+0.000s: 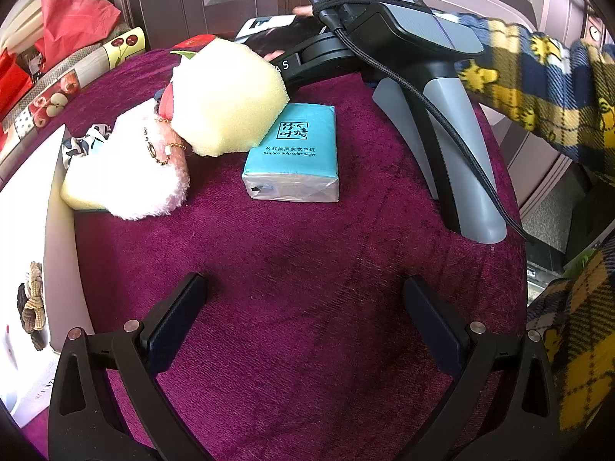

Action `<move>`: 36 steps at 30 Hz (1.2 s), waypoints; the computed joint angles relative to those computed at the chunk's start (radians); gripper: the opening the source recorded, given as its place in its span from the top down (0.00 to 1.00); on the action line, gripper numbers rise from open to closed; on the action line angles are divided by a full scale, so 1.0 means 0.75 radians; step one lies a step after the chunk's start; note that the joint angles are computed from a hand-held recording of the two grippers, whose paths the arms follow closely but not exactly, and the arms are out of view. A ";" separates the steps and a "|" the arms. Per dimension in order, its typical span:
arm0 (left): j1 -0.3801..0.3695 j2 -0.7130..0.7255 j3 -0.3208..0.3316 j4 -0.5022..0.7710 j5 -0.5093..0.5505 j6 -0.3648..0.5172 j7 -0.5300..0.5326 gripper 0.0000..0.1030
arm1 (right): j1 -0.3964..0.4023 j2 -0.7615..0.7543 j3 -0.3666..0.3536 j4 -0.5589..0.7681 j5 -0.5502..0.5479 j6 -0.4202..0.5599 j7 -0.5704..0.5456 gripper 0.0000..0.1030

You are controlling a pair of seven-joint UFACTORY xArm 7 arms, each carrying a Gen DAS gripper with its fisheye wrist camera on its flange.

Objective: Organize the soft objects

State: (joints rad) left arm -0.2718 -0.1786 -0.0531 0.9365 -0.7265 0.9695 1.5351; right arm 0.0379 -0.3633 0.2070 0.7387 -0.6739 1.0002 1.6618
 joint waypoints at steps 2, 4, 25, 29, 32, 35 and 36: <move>0.001 0.000 0.000 0.001 0.001 0.001 -0.001 0.00 | 0.001 0.016 0.004 0.018 0.000 0.006 0.000 0.00; 0.000 0.000 -0.001 0.000 0.001 0.000 -0.001 0.00 | 0.006 0.024 0.004 0.026 0.000 0.013 0.001 0.00; -0.002 0.000 -0.002 0.003 0.003 -0.001 -0.006 0.01 | 0.027 0.035 -0.002 0.043 0.000 0.032 0.015 0.00; -0.003 0.000 -0.003 0.001 0.003 -0.004 -0.008 0.01 | 0.028 0.035 -0.003 0.043 0.000 0.033 0.015 0.00; -0.003 0.000 -0.003 0.003 0.004 -0.003 -0.008 0.01 | 0.028 0.035 -0.003 0.044 0.000 0.033 0.016 0.00; -0.003 0.000 -0.003 0.002 0.004 -0.004 -0.009 0.01 | 0.029 0.037 -0.003 0.045 -0.001 0.032 0.016 0.00; -0.004 0.000 -0.003 0.002 0.004 -0.004 -0.009 0.01 | 0.029 0.037 -0.004 0.045 -0.001 0.032 0.016 0.00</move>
